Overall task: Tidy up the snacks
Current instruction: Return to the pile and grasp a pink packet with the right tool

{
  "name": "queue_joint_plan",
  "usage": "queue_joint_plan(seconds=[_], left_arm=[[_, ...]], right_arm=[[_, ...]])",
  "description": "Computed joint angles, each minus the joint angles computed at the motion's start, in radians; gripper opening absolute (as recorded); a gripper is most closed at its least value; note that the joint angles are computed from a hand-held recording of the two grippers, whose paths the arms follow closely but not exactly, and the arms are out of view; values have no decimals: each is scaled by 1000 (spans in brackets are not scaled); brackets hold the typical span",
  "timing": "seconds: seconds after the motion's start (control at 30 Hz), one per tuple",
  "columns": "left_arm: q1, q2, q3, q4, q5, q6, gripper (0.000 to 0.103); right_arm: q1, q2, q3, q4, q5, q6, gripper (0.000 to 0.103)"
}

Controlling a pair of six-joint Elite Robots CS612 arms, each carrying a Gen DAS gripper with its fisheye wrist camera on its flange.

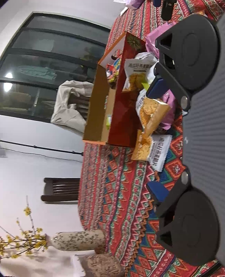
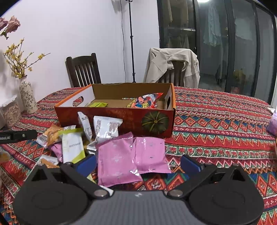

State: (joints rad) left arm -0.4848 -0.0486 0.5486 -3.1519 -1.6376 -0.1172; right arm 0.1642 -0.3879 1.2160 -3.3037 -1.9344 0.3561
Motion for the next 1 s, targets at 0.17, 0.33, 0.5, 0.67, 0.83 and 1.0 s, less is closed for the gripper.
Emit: queue_joint_plan(seconds=[0.17, 0.33, 0.5, 0.67, 0.83, 1.0], left_arm=[[-3, 5, -3, -26, 15, -1, 103], [0, 8, -7, -26, 3, -16, 103], [1, 9, -8, -17, -5, -15, 103], [1, 10, -11, -8, 1, -21, 103], [-1, 9, -12, 9, 7, -17, 103], [0, 11, -18, 23, 3, -16, 103]], right_arm=[[4, 1, -2, 3, -8, 4, 103], [5, 3, -9, 27, -9, 8, 103], [6, 15, -37, 73, -16, 2, 103], [10, 38, -94, 132, -43, -38, 103], [14, 76, -169, 178, -60, -105, 95], [19, 104, -214, 220, -55, -154, 78]])
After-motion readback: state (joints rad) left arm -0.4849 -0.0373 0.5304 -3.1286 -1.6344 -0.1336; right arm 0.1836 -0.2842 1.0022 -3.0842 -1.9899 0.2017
